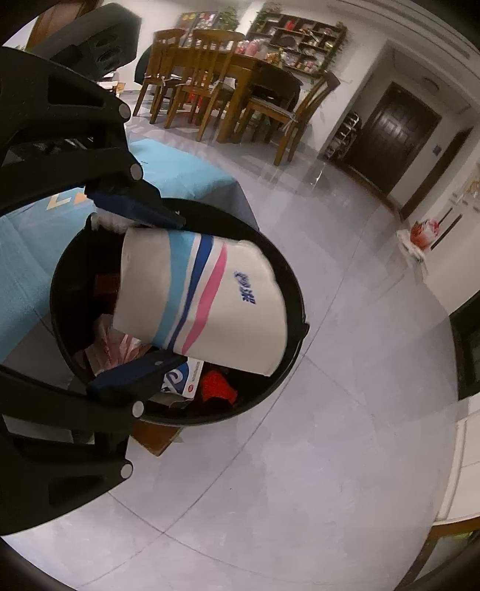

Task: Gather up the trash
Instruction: 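Carry the tissue and paper cup over the bucket and open both grippers, then move both grippers back toward the blue glove and white bag on the mat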

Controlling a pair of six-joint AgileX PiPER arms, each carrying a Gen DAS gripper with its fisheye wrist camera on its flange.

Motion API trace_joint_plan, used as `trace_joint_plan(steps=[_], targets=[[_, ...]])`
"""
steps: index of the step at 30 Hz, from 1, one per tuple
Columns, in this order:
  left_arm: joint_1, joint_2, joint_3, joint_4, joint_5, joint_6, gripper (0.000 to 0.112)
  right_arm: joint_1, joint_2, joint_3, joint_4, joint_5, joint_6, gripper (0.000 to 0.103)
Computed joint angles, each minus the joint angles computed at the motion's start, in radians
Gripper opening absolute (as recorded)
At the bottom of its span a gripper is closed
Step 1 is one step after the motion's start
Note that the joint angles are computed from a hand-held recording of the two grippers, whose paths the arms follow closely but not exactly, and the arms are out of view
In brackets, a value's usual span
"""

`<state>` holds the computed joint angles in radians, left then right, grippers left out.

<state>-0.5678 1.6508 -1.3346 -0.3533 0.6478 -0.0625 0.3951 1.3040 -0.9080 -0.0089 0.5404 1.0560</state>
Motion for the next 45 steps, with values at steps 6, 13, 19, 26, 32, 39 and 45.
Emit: trace_joint_plan(steps=[6, 13, 19, 26, 32, 39, 45], targets=[[0.017, -0.012, 0.044, -0.045, -0.025, 0.035, 0.072, -0.020, -0.023, 0.019, 0.006, 0.013, 0.041, 0.073], [0.063, -0.118, 0.175, -0.071, -0.072, 0.056, 0.076, -0.002, -0.003, -0.010, 0.001, 0.021, 0.026, 0.073], [0.157, -0.268, 0.338, -0.068, -0.082, 0.055, 0.078, 0.065, 0.028, -0.060, -0.061, 0.026, 0.042, 0.073], [0.466, -0.460, 0.523, -0.159, 0.014, 0.194, 0.079, 0.212, 0.088, -0.159, -0.221, 0.030, 0.104, 0.073], [0.845, -0.533, 0.584, -0.229, 0.158, 0.441, 0.079, 0.341, 0.208, -0.304, -0.261, 0.064, 0.071, 0.074], [1.072, -0.490, 0.569, -0.198, 0.187, 0.533, 0.081, 0.451, 0.388, -0.518, -0.232, 0.141, -0.059, 0.074], [1.170, -0.417, 0.481, -0.179, 0.179, 0.599, 0.081, 0.520, 0.565, -0.757, -0.260, 0.246, -0.138, 0.074]])
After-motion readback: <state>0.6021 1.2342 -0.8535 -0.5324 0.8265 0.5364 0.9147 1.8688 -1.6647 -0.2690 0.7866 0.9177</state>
